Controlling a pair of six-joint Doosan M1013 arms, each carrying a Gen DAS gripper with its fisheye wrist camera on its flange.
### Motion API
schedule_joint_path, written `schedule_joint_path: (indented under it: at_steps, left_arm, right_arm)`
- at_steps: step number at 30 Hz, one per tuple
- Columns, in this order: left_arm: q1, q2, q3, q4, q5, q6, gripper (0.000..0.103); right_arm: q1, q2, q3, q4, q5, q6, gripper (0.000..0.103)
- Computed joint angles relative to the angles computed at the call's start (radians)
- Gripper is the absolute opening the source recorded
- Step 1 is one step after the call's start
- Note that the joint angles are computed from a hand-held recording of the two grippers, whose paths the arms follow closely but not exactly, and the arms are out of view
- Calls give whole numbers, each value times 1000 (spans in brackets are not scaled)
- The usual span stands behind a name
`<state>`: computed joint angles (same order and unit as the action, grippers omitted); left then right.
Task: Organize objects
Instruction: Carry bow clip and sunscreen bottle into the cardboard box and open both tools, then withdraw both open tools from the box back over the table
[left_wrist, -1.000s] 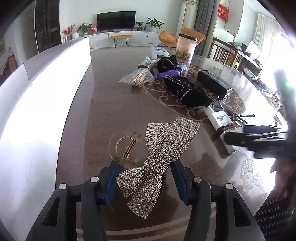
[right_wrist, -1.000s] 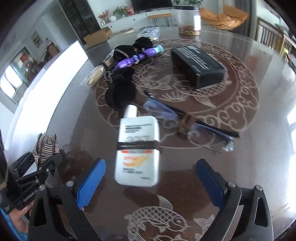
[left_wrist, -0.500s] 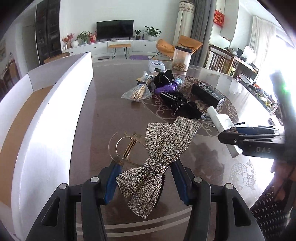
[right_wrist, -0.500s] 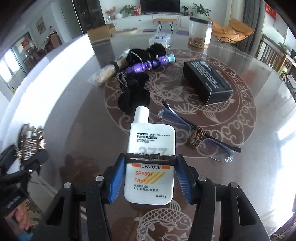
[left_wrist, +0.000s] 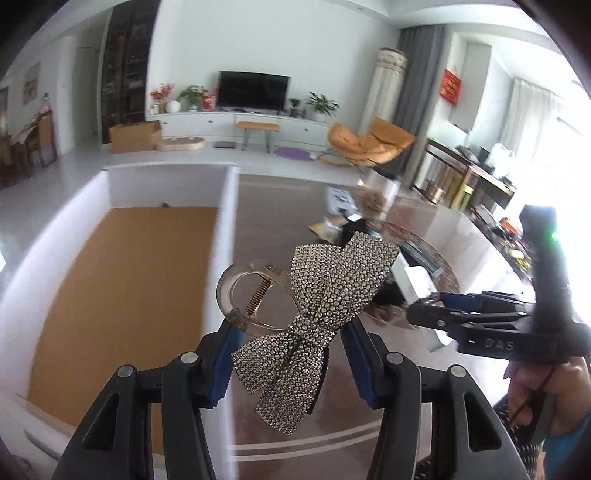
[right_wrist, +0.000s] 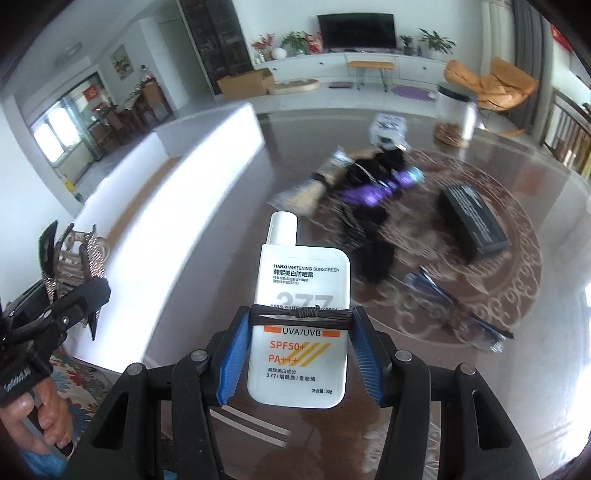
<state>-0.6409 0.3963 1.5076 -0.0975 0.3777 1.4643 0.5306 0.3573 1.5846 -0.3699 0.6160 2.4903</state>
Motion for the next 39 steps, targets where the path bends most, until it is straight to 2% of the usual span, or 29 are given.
schedule_joint_path:
  at_steps: [4,6,10,14,17,18,19,20,21,23,24,27,30,32,36,39]
  left_arm:
    - [40,-12,4,248,11,-251,54]
    - [66,-10,0,323,38,-342,54]
    - [117,10,-11,351,106,-416,54]
    - [153,37,-25,367,188,-459,54]
    - [170,80,-76,306,323,-393,57]
    - [171,96,-95,306,376,-384,63]
    - [168,108,-108,322,412,-390,75]
    - [163,113,-113,352,434,-408,77]
    - [157,108,-103,373,427,-424,78]
    - [154,98,-85,384,409,-434,88]
    - [150,93,-77,408,400,-457,93]
    - [136,74,-44,479,353,-547,93]
    - [125,51,-25,510,288,-617,93]
    - [116,44,-23,505,242,-629,93]
    - [79,22,0,469,134,-555,93]
    - [43,16,-4,341,71,-369,93]
  right_arm:
    - [32,43,-109,72,-31,-139,54]
    - [44,71,-168,142,-42,-237,54]
    - [69,156,-316,267,1,-428,54]
    - [83,239,-429,314,81,-520,54]
    - [88,292,-487,349,135,-556,54]
    - [87,308,-503,359,160,-567,55]
    - [91,327,-526,349,199,-560,55]
    - [93,338,-537,334,219,-552,61]
    - [96,343,-541,321,226,-542,76]
    - [95,335,-519,316,196,-533,88]
    - [93,325,-504,318,178,-530,88]
    - [90,286,-448,300,121,-499,88]
    - [90,227,-356,182,41,-382,92]
    - [90,181,-276,42,3,-233,95]
    - [71,105,-113,-203,-7,99,96]
    - [55,64,-1,-347,60,292,96]
